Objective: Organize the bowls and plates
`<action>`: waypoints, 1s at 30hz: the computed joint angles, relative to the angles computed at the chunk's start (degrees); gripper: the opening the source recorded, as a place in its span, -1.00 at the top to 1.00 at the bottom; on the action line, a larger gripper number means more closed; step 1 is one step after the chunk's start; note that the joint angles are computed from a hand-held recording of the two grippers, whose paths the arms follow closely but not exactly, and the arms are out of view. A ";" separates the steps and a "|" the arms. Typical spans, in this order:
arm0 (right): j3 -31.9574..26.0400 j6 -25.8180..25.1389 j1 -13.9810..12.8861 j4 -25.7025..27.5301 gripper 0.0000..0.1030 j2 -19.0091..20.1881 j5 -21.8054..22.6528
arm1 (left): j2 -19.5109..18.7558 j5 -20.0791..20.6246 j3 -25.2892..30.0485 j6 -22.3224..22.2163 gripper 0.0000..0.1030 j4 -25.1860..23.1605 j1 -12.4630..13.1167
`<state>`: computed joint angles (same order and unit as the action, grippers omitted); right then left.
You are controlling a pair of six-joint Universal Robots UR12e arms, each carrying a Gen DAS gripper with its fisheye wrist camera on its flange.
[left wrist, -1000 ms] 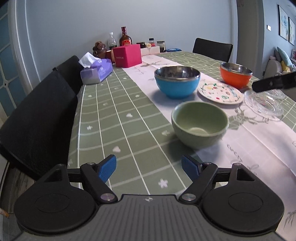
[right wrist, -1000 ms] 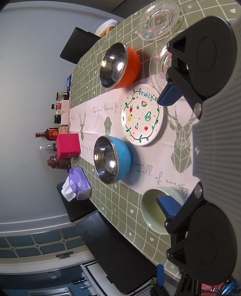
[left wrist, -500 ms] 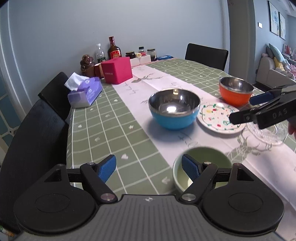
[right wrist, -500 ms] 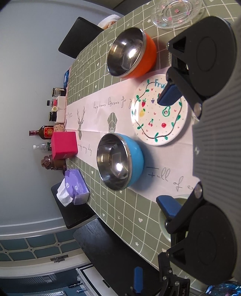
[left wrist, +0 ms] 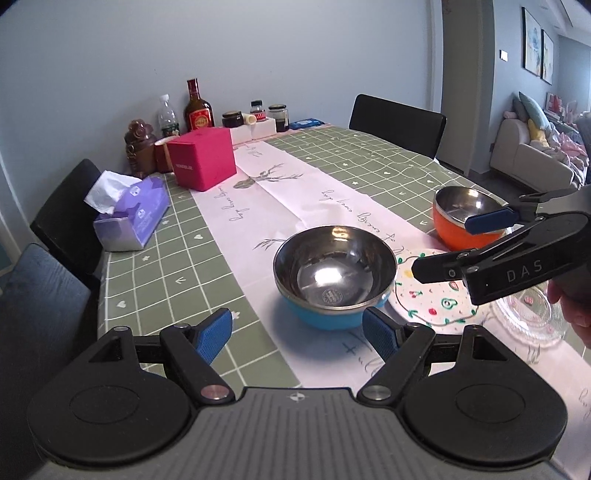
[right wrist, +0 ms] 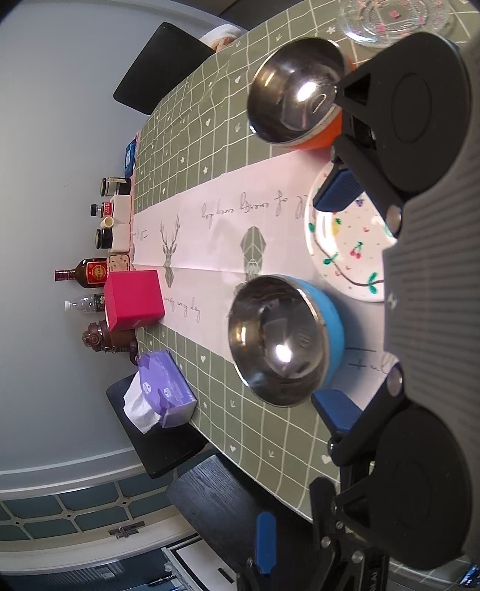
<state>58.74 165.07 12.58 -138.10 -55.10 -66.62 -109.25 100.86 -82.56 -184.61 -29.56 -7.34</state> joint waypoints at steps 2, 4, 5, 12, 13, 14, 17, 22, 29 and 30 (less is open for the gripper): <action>-2.26 -0.54 0.21 1.13 -0.80 1.24 -0.25 | -1.17 -0.76 1.75 -1.61 -0.83 -1.19 0.40; -5.14 -0.95 0.42 3.79 -0.71 2.72 -0.43 | -2.31 -2.37 3.61 -2.48 -0.80 -3.13 0.91; -6.66 -0.79 0.52 5.46 -0.70 3.50 -0.59 | -2.94 -2.68 4.60 -2.58 -0.77 -4.32 1.02; -15.81 -0.16 1.41 15.05 -0.38 8.73 -3.66 | -6.24 -3.98 9.56 -8.40 -0.45 -12.53 2.13; -17.12 -0.03 1.47 16.59 -0.29 9.47 -3.83 | -6.51 -4.70 10.00 -9.85 -0.40 -13.44 2.44; -18.41 0.33 1.48 18.28 -0.23 10.16 -3.74 | -6.79 -5.28 10.49 -11.24 -0.34 -14.32 2.67; -22.78 2.15 1.41 24.33 -0.09 12.45 -2.84 | -7.50 -6.34 11.57 -13.99 -0.12 -16.04 3.17; -27.51 3.96 1.43 29.43 -0.02 14.99 -2.94 | -9.05 -5.87 14.81 -16.04 0.17 -21.46 2.96; -35.55 6.36 1.19 38.63 0.38 18.85 -1.14 | -10.39 -5.70 17.31 -18.63 0.35 -25.08 2.76; -36.43 6.49 1.14 39.45 0.39 19.30 -0.75 | -10.57 -5.28 17.69 -18.60 0.38 -25.71 2.65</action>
<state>22.31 171.57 13.73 -98.65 -35.81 -67.37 -119.83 95.59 -64.87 -203.21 -55.27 -4.69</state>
